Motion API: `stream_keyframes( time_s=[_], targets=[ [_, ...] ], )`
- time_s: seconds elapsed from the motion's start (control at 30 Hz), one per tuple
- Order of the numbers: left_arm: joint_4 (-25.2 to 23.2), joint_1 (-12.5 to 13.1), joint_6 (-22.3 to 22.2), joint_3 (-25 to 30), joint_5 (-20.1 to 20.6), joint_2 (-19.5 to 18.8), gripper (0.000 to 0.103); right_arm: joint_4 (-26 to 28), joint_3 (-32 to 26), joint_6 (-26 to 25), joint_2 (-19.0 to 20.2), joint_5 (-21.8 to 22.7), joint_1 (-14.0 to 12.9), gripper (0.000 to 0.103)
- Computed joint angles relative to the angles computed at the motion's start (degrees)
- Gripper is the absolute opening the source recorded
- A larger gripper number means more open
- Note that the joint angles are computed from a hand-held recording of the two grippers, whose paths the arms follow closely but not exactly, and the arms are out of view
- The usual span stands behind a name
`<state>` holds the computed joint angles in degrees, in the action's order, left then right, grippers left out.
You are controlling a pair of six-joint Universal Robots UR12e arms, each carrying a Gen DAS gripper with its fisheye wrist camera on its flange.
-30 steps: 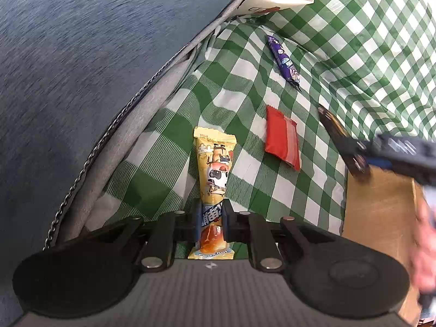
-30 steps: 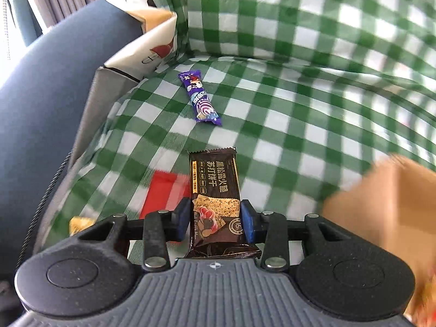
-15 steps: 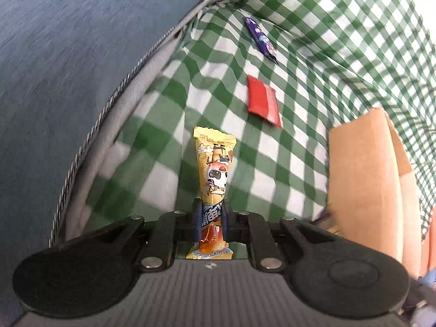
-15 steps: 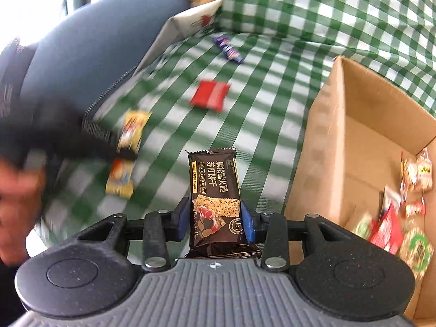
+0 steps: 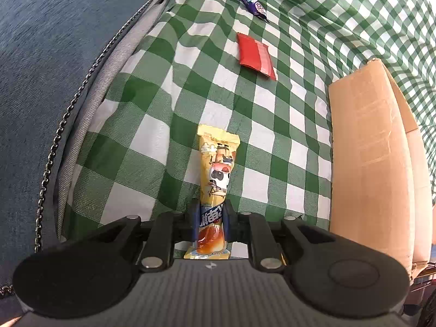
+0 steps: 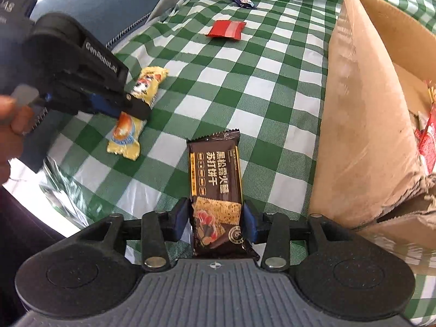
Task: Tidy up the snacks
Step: 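Lift the yellow stick and chocolate biscuit bar and carry both over the box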
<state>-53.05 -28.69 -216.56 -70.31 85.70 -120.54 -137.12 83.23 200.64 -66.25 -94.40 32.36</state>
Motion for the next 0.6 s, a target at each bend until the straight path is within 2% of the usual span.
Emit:
stream_keyframes(
  time_s=[0.3,0.33,0.43,0.5,0.6],
  targets=[
    [-1.84,-0.88,0.99,2.15,1.84,-1.22,0.017,-0.96,-0.31,-1.09,0.78,0.13,-0.04,0.052],
    [-1.73,-0.88,1.1,2.12,1.73,-1.21,0.017,-0.95,-0.37,-1.39,0.84,-0.08,0.04,0.052],
    [-1.78,-0.86,1.47,2.04,1.58,-1.14,0.017,-1.11,-0.35,-2.32,0.84,-1.83,0.42,0.041],
    [-1.48,-0.87,2.06,2.1,1.12,-1.22,0.016,-1.64,0.09,-2.32,0.57,-1.92,0.36,0.041],
    [-1.76,-0.75,3.61,2.45,0.58,-1.42,0.016,-2.13,0.25,-2.94,0.51,-4.55,0.71,0.041]
  ],
)
